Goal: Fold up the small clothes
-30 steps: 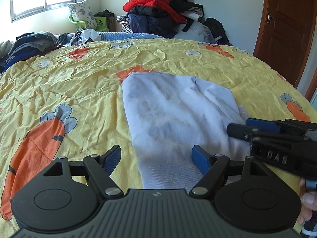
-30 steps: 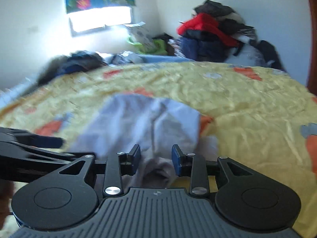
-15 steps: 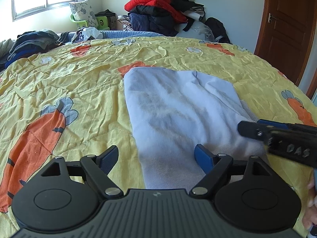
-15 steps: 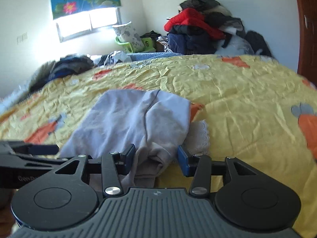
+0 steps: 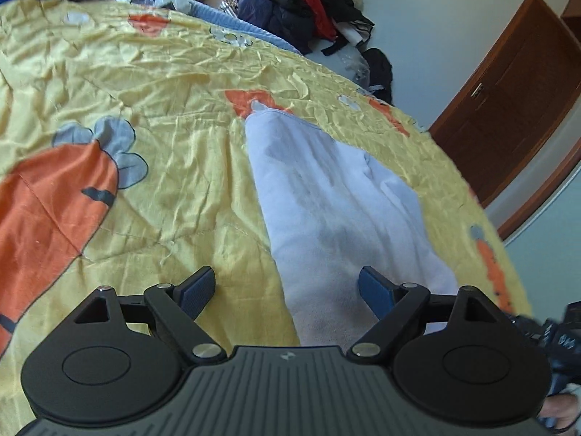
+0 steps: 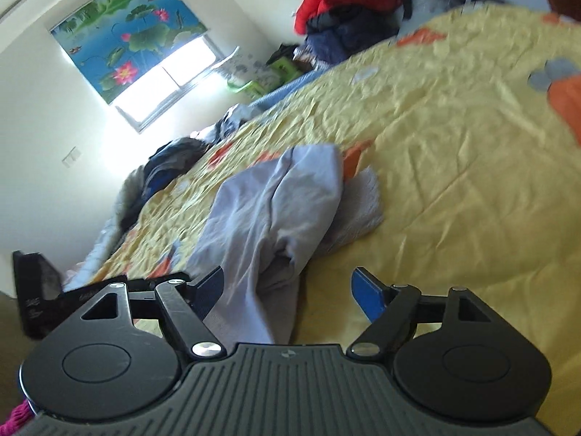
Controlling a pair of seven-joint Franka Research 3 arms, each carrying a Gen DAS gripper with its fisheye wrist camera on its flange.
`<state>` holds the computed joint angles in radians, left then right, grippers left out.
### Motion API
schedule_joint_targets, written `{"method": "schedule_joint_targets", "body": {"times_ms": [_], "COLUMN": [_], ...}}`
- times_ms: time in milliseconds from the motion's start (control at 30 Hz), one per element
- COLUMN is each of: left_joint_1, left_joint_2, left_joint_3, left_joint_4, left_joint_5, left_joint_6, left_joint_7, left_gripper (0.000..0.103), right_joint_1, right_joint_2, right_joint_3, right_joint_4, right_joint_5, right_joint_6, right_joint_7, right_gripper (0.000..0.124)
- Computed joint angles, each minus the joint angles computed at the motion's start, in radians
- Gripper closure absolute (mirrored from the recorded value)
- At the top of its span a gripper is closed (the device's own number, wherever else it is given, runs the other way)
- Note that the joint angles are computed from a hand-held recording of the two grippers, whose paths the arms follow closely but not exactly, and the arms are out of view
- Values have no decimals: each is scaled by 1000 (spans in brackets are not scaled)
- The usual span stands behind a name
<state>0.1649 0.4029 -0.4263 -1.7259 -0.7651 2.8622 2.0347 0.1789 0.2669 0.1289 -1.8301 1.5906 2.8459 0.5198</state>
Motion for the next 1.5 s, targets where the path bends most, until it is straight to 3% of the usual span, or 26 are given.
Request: {"method": "schedule_joint_targets", "body": {"times_ms": [167, 333, 433, 633, 700, 733, 800, 833, 867, 967, 1300, 1500], "left_joint_1": [67, 74, 62, 1, -3, -3, -20, -31, -33, -2, 51, 62], "left_joint_2": [58, 119, 152, 190, 188, 184, 178, 177, 178, 190, 128, 109], "left_joint_3": [-61, -54, -41, -11, -19, -24, -11, 0, 2, -31, -116, -83], "left_joint_4": [82, 164, 206, 264, 257, 248, 237, 232, 230, 229, 158, 180], "left_joint_5": [-153, -304, -377, -358, -355, -358, -324, -294, -272, -267, -257, -215], "left_joint_6": [-116, -219, -241, -194, -164, -148, -114, -98, -89, -83, 61, 46], "left_joint_7": [104, 138, 148, 141, 160, 171, 153, 134, 120, 123, 313, 294], "left_gripper": [14, 14, 14, 15, 15, 18, 37, 55, 65, 75, 80, 80], "right_joint_1": [-11, -45, -44, -40, -34, -34, -36, -64, -89, -93, -76, -19], "right_joint_2": [48, 123, 169, 271, 302, 314, 338, 343, 345, 344, 329, 356], "right_joint_3": [10, 34, 43, 80, 91, 100, 111, 142, 170, 175, 184, 156], "right_joint_4": [49, 143, 205, 340, 376, 388, 405, 406, 403, 400, 405, 485], "right_joint_5": [-71, -41, -65, -161, -205, -215, -242, -203, -162, -142, 44, 9], "right_joint_6": [-66, -132, -117, -50, -15, 7, 43, 50, 49, 55, 87, 91], "right_joint_7": [49, 64, 101, 200, 230, 237, 282, 252, 216, 206, 58, 71], "right_gripper": [46, 48, 50, 53, 61, 71, 92, 96, 96, 97, 97, 97]}}
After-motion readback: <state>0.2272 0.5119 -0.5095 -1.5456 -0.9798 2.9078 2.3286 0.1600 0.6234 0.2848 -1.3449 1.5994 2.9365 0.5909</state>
